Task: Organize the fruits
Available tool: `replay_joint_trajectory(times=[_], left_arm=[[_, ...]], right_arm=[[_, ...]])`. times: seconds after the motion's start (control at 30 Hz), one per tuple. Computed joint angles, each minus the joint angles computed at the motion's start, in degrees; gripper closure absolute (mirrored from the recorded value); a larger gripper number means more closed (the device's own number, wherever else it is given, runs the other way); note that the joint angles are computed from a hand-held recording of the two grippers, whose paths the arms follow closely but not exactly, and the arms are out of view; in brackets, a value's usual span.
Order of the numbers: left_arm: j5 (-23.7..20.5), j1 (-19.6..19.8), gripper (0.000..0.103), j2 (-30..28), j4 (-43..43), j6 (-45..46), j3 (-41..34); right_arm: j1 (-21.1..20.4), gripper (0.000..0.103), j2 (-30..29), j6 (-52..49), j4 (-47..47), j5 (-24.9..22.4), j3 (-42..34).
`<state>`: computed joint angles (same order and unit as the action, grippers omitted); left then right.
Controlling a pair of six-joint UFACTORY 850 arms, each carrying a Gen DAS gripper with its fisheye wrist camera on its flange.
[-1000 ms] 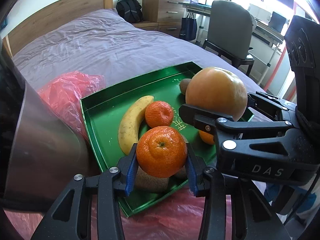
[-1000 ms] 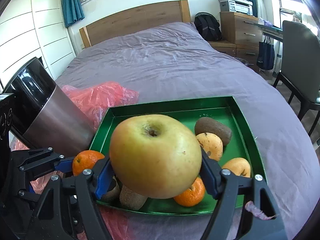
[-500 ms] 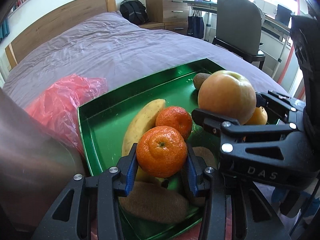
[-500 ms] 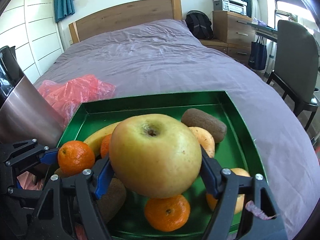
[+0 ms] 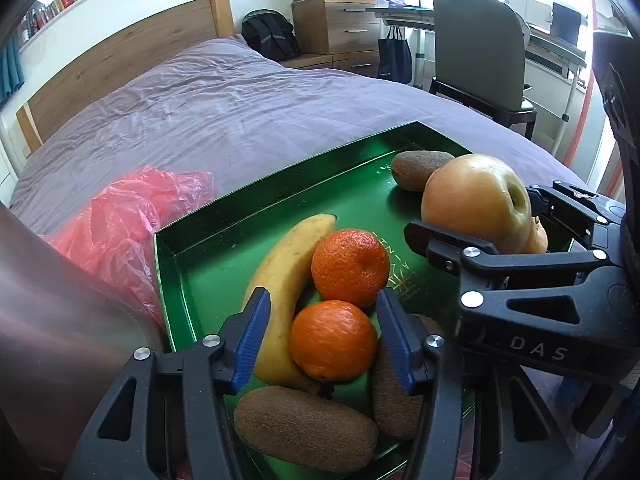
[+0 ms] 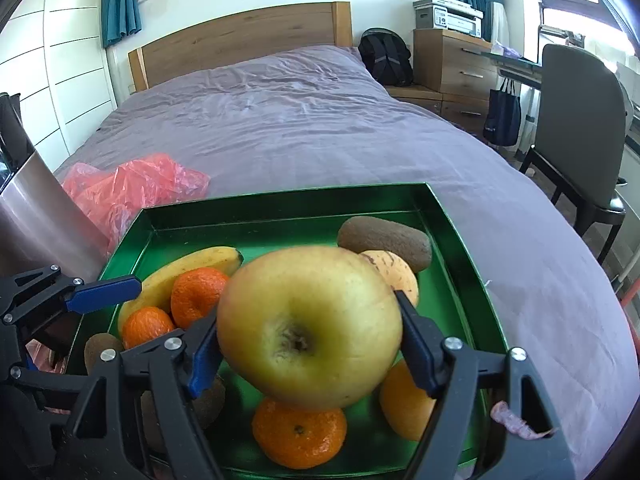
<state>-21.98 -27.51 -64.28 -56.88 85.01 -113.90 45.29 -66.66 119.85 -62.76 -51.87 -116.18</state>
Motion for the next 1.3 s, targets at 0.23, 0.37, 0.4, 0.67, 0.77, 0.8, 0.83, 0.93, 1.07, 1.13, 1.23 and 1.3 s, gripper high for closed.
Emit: replay_joint_trajectory(times=[0.23, 0.37, 0.4, 0.67, 0.77, 0.8, 0.83, 0.93, 1.07, 1.13, 1.23, 1.3], left_arm=[[0.0, 0.4, 0.046, 0.44, -0.82, -0.31, 0.31], [0.37, 0.69, 0.04, 1.92, -4.07, 2.52, 2.05], [0.21, 0.83, 0.039, 2.36, -4.59, 2.76, 2.55], [-1.36, 1.89, 0.034, 7.37, -11.26, 9.91, 9.42], [-2.0, 2.57, 0.029, 9.46, -14.37, 13.69, 12.51], [-2.51, 2.88, 0.029, 10.16, -15.06, 14.5, 13.5], [-2.85, 3.13, 0.029, 10.81, -15.41, 14.96, 14.41], [-3.43, 3.94, 0.029, 12.97, -16.8, 16.95, 17.45], [-3.93, 5.3, 0.029, 15.86, -18.72, 19.32, 21.62], [-4.02, 5.94, 0.028, 17.0, -19.04, 19.71, 23.36], [-3.64, 6.85, 0.027, 18.84, -20.33, 21.37, 26.12], [-3.47, 7.57, 0.026, 20.09, -21.42, 22.66, 27.84]], right_arm=[[0.39, 0.01, 0.33, 0.58, 0.17, -0.54, 0.12], [0.76, 0.01, 0.84, 0.65, 0.65, -1.33, 0.12], [0.91, 0.009, 1.09, 0.95, 0.52, -1.53, 0.32], [2.7, 0.003, 2.14, 0.51, 1.53, -4.35, -0.3], [3.6, 0.003, 2.48, 0.82, 2.07, -5.54, -0.38], [3.86, 0.003, 2.6, 0.96, 2.24, -5.8, -0.37], [4.25, 0.003, 2.68, 1.07, 2.51, -6.23, -0.47], [5.23, 0.002, 2.57, 0.97, 3.46, -7.34, -1.28], [6.5, 0.0, 1.85, 0.23, 4.56, -8.83, -3.32], [7.2, 0.0, 1.29, -0.26, 5.29, -9.4, -4.62], [8.22, 0.0, -0.21, -1.66, 6.91, -10.7, -7.5], [8.81, 0.0, -1.39, -2.57, 7.9, -11.51, -9.78]])
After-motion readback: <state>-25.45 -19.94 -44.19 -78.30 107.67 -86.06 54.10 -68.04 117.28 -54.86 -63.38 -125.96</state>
